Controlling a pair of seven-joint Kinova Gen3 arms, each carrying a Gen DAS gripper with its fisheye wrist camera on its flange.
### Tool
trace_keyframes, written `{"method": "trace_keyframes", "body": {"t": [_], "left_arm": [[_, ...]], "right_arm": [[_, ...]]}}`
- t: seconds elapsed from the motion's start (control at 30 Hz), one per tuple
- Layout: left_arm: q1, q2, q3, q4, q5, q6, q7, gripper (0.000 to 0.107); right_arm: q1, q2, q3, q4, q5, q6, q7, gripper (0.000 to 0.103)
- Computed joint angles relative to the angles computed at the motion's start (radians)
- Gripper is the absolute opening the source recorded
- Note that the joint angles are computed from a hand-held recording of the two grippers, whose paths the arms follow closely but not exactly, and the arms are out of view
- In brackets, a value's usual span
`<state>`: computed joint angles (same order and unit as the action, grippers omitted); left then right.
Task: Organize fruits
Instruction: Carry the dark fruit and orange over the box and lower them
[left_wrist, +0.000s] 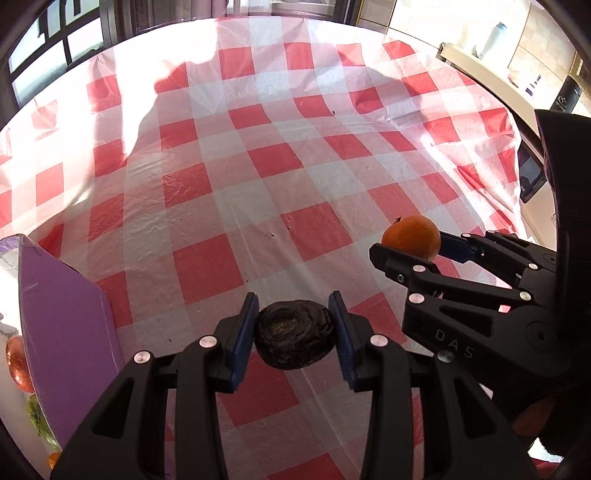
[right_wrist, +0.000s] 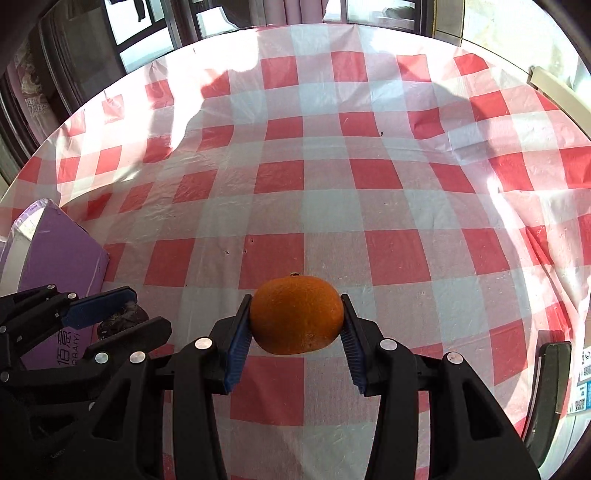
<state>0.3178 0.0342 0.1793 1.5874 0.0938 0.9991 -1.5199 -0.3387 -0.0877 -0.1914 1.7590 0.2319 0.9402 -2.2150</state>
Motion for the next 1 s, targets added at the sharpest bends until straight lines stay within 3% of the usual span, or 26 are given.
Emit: {"method": "trace_keyframes", "body": {"t": [0.33, 0.53, 0.73, 1.0], "left_arm": [[-0.059, -0.165, -0.062, 0.061, 0.166, -0.003, -0.202, 0.039], [-0.108, -0.273, -0.108, 0.094, 0.161, -0.009, -0.269, 0.039], [-0.191, -0.357, -0.179, 0.138, 0.124, 0.017, -0.266, 0.039], [-0.328, -0.390, -0.252, 0.179, 0.023, 0.130, -0.245, 0.039]], "right_arm": [[-0.047, -0.081, -0.119, -0.005, 0.086, 0.132, -0.221, 0.044], [-0.099, -0.064, -0.173, -0.072, 0.152, 0.156, -0.280, 0.044], [-0.179, -0.015, -0.188, -0.165, 0.194, 0.121, -0.250, 0.044], [-0.312, 0.112, -0.165, -0.317, 0.186, 0.081, -0.090, 0.044]]}}
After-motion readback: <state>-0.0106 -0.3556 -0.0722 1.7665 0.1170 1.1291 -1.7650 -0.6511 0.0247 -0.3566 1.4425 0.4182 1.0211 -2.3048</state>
